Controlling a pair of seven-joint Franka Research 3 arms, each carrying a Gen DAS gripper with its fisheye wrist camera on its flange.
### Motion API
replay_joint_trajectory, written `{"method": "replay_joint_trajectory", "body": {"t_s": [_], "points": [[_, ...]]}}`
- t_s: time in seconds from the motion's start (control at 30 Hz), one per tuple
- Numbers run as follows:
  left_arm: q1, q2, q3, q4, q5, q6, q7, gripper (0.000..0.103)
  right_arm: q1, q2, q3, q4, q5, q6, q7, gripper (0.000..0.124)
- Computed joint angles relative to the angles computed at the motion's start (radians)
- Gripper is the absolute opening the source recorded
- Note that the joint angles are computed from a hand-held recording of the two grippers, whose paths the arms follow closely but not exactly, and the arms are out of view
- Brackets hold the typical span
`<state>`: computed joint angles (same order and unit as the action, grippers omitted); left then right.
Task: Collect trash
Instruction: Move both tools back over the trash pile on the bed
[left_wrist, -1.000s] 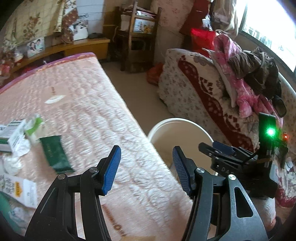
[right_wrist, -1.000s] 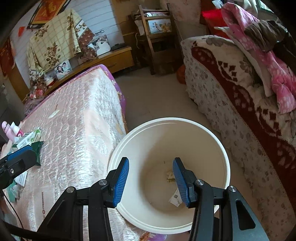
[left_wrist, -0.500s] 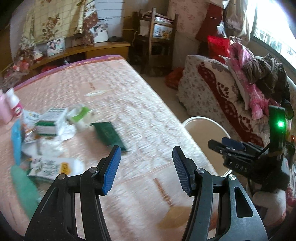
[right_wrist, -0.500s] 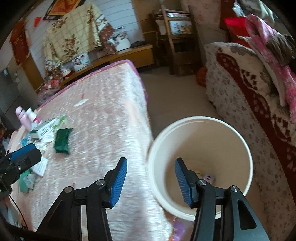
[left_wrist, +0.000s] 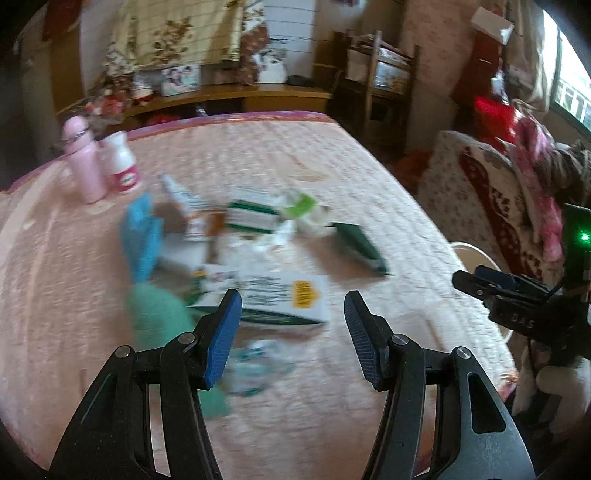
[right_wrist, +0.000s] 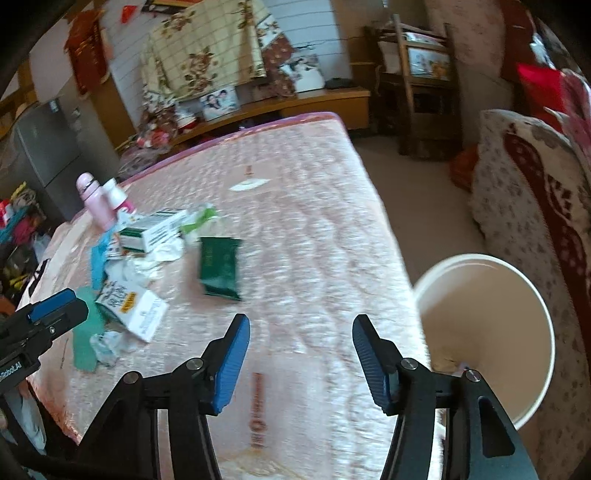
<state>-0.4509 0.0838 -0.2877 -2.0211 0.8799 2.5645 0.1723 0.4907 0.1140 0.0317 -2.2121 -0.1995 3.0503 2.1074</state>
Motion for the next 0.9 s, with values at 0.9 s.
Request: {"method": "replay_joint_trajectory", "body": {"t_s": [0.9], "points": [[0.127, -0.219, -0.041, -0.254, 0.044, 0.037, -0.172, 0.056, 0.129, 0.144, -0.023, 0.220, 0.009, -0.092, -0.064, 0.066]]}}
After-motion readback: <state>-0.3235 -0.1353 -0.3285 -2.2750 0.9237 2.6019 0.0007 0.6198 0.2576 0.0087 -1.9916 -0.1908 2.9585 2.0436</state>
